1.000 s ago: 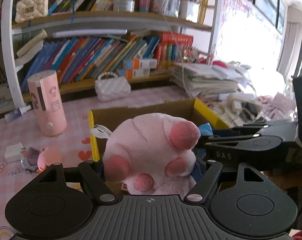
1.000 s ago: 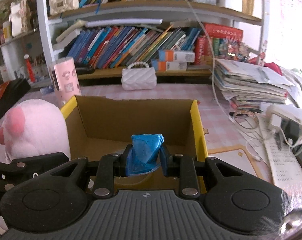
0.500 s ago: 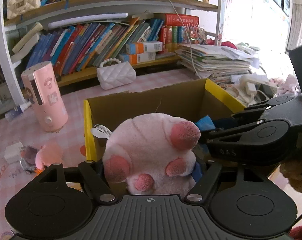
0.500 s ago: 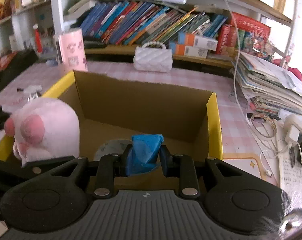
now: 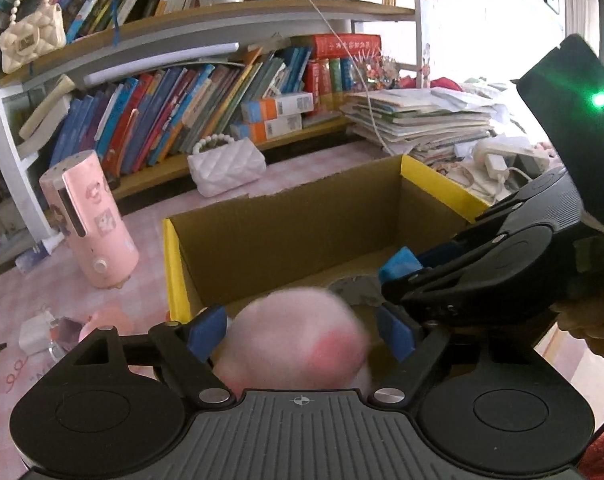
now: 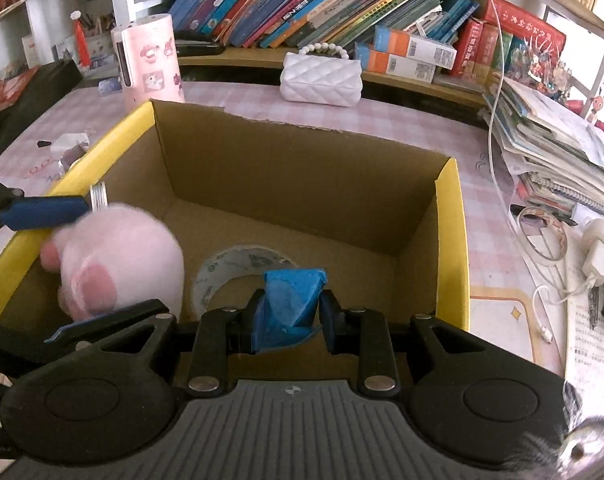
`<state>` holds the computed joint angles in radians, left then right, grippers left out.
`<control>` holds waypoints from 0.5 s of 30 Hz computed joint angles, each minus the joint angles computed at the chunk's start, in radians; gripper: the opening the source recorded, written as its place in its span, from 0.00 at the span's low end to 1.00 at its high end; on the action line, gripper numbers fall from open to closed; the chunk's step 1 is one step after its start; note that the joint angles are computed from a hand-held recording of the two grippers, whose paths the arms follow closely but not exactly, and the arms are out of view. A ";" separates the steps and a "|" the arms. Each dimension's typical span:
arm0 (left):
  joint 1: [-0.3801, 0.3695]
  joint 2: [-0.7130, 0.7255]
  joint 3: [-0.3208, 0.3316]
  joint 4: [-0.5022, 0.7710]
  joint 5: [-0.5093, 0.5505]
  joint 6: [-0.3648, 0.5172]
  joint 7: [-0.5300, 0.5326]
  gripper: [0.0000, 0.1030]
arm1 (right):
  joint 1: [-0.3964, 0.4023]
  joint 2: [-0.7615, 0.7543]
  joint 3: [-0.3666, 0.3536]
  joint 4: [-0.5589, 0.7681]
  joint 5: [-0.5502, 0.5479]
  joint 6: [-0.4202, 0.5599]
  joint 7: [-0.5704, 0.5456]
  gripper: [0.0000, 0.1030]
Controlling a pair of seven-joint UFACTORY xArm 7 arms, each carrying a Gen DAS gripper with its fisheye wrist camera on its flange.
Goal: Organize objects
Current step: 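Lower and release the blue clip with the right tool while the left tool drops the pig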
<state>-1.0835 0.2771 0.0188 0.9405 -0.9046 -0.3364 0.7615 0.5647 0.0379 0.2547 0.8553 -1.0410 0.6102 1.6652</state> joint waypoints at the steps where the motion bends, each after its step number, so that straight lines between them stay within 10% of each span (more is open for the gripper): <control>1: 0.008 -0.003 -0.009 -0.006 0.010 -0.006 -0.010 0.82 | 0.000 0.000 0.000 0.000 0.001 0.000 0.001 0.26; 15: 0.184 -0.070 -0.194 -0.105 0.114 -0.148 -0.159 0.90 | 0.013 -0.005 0.008 -0.003 -0.044 0.026 0.060 0.43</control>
